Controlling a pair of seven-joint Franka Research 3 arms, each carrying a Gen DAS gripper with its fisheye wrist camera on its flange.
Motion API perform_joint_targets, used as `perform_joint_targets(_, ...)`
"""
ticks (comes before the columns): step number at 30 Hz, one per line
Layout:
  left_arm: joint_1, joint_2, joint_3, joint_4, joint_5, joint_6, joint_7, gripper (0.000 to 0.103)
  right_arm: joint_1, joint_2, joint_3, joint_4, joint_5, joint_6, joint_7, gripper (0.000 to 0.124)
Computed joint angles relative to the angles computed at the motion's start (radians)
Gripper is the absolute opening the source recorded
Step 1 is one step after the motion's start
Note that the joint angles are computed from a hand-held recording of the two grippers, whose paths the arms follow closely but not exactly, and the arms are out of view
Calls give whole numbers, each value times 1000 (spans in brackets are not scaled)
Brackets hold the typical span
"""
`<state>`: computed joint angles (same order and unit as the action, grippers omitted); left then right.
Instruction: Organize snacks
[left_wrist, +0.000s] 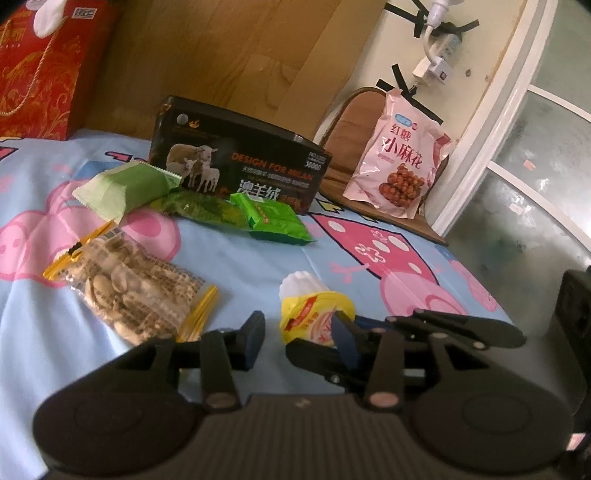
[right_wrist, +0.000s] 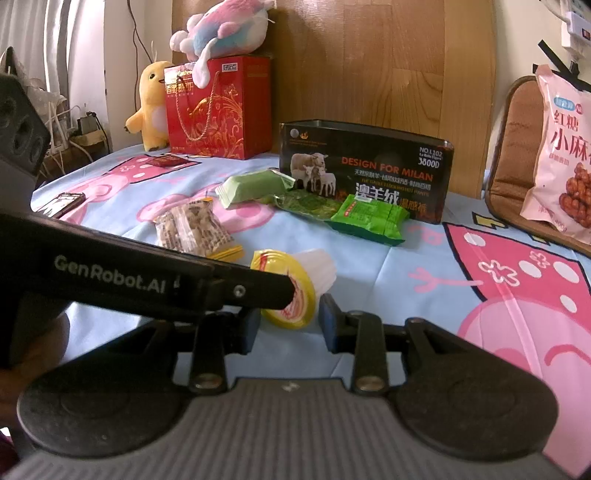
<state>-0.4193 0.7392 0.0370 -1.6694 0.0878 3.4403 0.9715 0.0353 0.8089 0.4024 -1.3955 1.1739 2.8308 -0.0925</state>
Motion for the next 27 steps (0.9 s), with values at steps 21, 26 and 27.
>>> perform_joint_targets(21, 50, 5, -54, 8, 52, 3, 10, 33, -2, 0, 5, -3, 2, 5, -8, 37)
perform_joint_targets(26, 45, 4, -48, 8, 48, 1, 5, 35, -2, -1, 5, -4, 3, 5, -8, 37)
perform_joint_targets(27, 42, 4, -45, 8, 46, 0, 4, 35, -2, -1, 4, -3, 2, 3, -6, 37)
